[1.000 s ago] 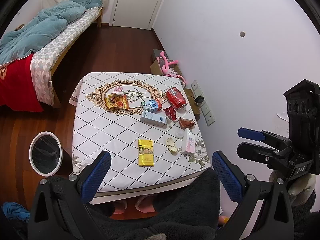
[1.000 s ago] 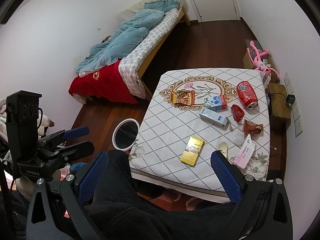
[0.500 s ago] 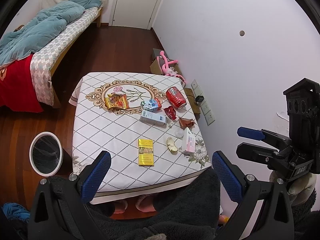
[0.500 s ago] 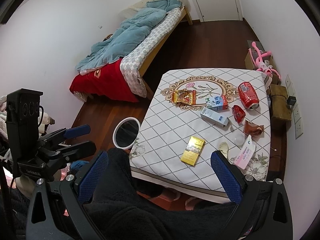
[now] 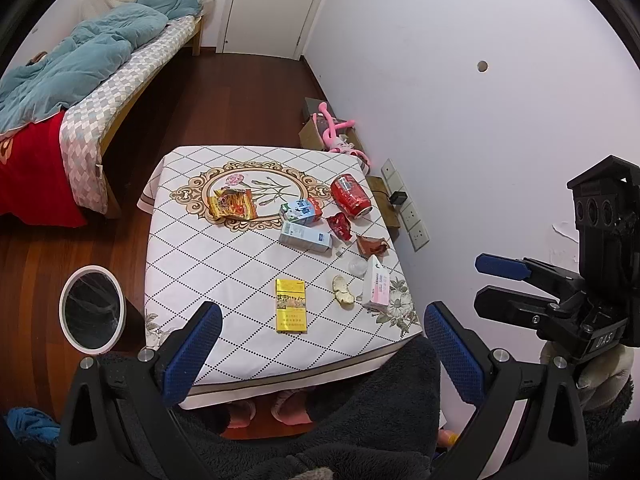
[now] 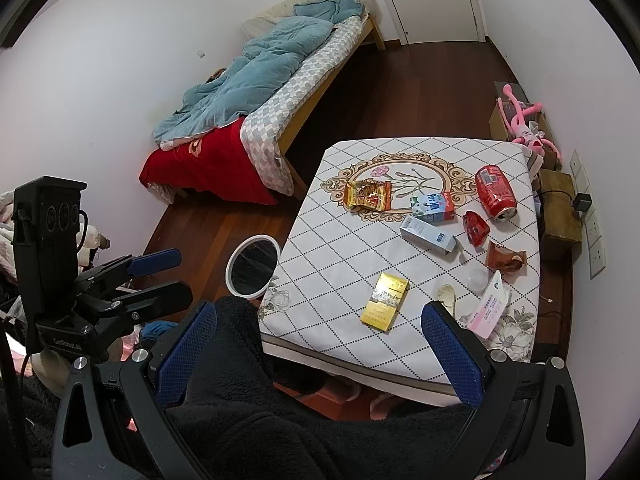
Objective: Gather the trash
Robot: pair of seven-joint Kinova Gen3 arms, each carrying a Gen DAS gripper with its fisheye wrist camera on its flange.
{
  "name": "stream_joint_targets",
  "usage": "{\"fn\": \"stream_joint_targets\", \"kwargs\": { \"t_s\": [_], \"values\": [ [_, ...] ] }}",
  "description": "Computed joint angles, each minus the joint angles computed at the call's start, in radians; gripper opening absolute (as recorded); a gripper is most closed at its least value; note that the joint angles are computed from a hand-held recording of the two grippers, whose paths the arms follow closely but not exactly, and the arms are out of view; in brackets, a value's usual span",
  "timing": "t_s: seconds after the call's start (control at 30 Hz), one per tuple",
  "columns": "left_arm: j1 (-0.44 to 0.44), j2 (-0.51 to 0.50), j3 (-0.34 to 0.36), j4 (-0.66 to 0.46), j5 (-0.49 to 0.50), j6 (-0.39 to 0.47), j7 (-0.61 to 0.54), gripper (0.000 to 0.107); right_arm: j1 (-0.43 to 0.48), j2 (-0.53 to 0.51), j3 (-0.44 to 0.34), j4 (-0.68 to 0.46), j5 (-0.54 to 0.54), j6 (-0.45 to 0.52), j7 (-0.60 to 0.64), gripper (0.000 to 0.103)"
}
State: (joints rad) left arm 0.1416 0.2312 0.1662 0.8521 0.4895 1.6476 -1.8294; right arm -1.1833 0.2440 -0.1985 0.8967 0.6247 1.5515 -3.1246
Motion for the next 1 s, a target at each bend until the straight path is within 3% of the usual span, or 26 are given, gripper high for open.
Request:
{"fn": "stream_joint_targets", "kwargs": {
  "t_s": [1.0],
  "values": [
    [0.000, 0.000, 0.000, -0.014, 0.001, 0.006, -0.003, 0.103, -0.004, 0.000, -0.001, -0.002, 0.005, 0.003, -0.001, 0.103]
  ]
}}
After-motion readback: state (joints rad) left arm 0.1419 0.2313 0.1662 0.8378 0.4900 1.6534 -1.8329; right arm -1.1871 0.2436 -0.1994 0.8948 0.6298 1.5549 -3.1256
